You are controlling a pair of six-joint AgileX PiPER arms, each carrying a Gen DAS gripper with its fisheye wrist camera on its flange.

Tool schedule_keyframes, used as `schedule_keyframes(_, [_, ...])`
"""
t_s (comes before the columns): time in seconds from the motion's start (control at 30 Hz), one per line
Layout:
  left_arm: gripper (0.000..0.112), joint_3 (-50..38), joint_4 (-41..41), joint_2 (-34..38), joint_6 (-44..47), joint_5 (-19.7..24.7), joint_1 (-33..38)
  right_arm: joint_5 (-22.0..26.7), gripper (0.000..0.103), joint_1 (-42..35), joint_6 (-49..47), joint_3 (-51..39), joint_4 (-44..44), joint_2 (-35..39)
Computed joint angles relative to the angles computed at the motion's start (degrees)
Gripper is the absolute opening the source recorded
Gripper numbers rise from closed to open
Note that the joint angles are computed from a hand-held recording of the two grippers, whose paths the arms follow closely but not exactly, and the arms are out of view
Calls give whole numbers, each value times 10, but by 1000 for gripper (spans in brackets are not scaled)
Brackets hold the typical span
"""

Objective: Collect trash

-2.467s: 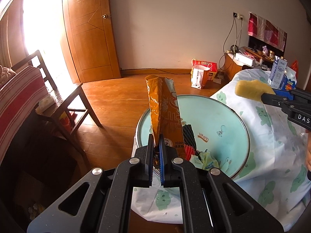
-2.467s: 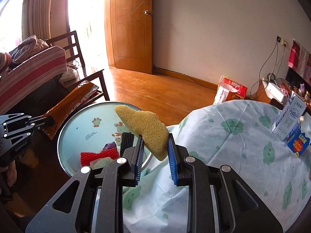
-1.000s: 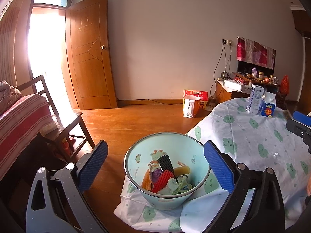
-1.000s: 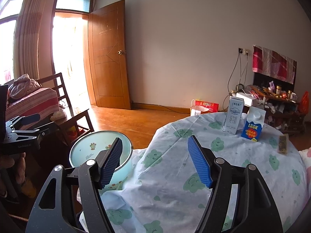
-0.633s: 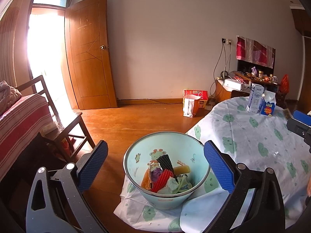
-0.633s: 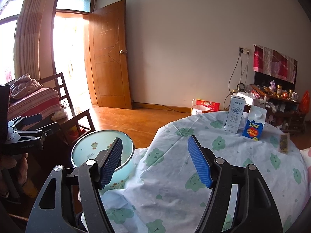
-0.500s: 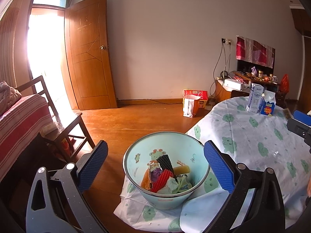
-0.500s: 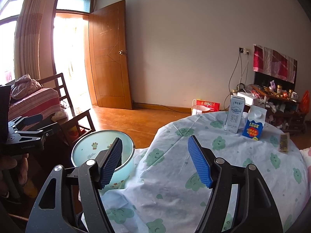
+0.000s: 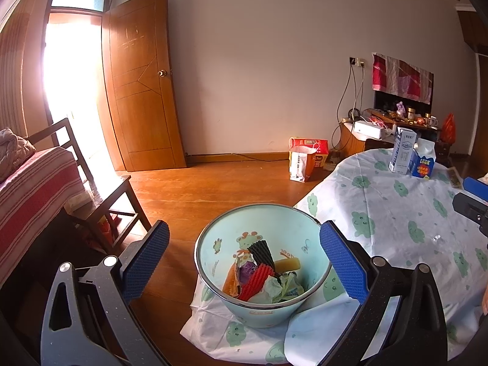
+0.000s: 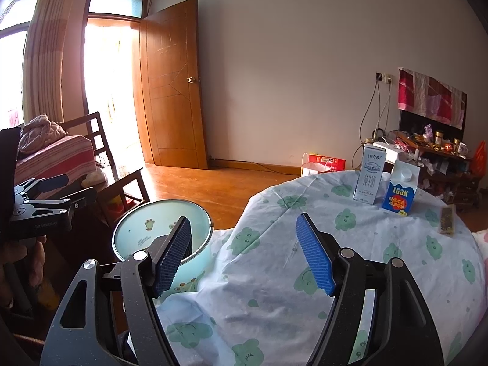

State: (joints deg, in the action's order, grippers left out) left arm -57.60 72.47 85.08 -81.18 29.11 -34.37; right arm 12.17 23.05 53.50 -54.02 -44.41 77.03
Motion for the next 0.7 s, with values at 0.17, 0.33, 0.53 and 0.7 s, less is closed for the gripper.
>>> schedule_keyframes(0.17, [97, -2, -1, 2, -3, 3, -1, 3, 72, 5, 36, 4, -38, -1])
schedule_keyframes(0.33, [97, -4, -1, 6, -5, 5, -2, 7, 74, 10, 85, 10, -88, -5])
schedule_keyframes(0.53, [97, -7, -10, 9, 6, -1, -4, 12, 75, 14, 130, 13, -131, -7])
schedule_keyframes(0.7, [97, -11, -9, 14, 8, 11, -10, 15, 77, 16, 154, 16, -155, -8])
